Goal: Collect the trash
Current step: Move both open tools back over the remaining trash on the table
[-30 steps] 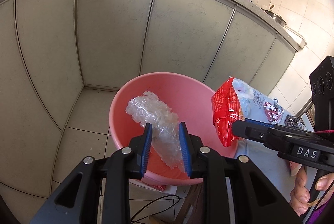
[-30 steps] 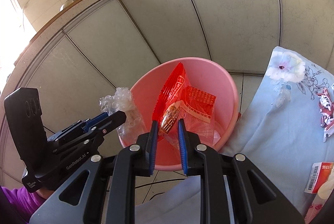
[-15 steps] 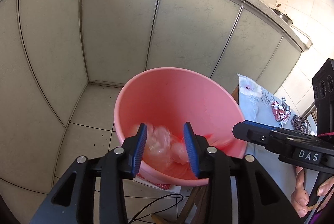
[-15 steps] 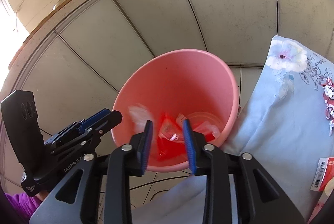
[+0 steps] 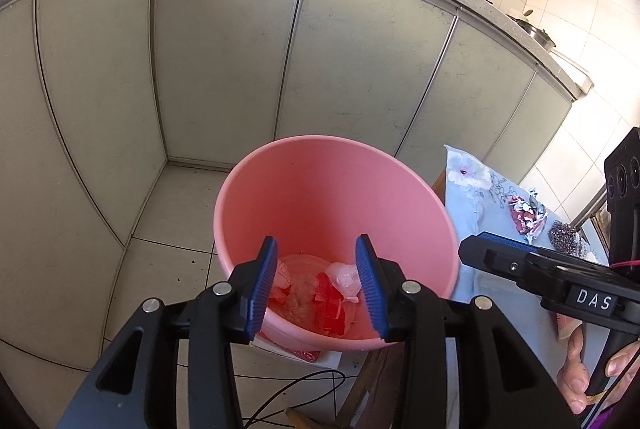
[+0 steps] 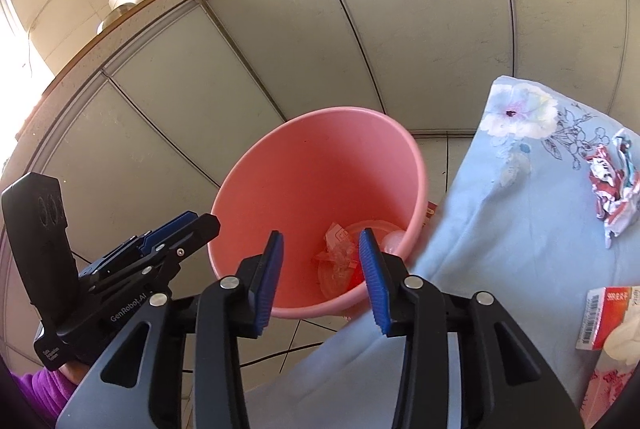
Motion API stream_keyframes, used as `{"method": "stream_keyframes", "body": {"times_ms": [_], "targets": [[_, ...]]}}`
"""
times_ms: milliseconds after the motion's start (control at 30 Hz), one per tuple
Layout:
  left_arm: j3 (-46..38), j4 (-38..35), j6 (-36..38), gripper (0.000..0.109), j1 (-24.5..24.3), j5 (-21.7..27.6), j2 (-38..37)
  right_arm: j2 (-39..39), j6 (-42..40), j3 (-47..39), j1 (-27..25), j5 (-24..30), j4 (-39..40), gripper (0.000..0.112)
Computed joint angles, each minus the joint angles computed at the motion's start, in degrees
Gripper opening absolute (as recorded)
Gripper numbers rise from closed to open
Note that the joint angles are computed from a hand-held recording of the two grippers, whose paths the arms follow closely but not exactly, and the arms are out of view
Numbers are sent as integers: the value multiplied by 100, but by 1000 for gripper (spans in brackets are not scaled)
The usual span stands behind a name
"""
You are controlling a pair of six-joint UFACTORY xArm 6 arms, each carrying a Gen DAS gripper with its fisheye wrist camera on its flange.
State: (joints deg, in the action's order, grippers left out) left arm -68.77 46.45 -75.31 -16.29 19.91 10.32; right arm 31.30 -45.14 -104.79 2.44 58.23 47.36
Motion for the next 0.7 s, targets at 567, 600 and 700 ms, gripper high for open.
{"method": "stream_keyframes", "body": {"times_ms": [567,600,700], "targets": [[-395,-355,698,40,-514,-139,50,-1452,-963,1769,-781,-820,412,40],[-431,-397,750,40,-549,-153,79,-1520,-988,1852,-852,-845,421,40],[-541,-576,951,40,-683,-175,161,-1704,-1066,2084,-1025,-926,471,40]]}}
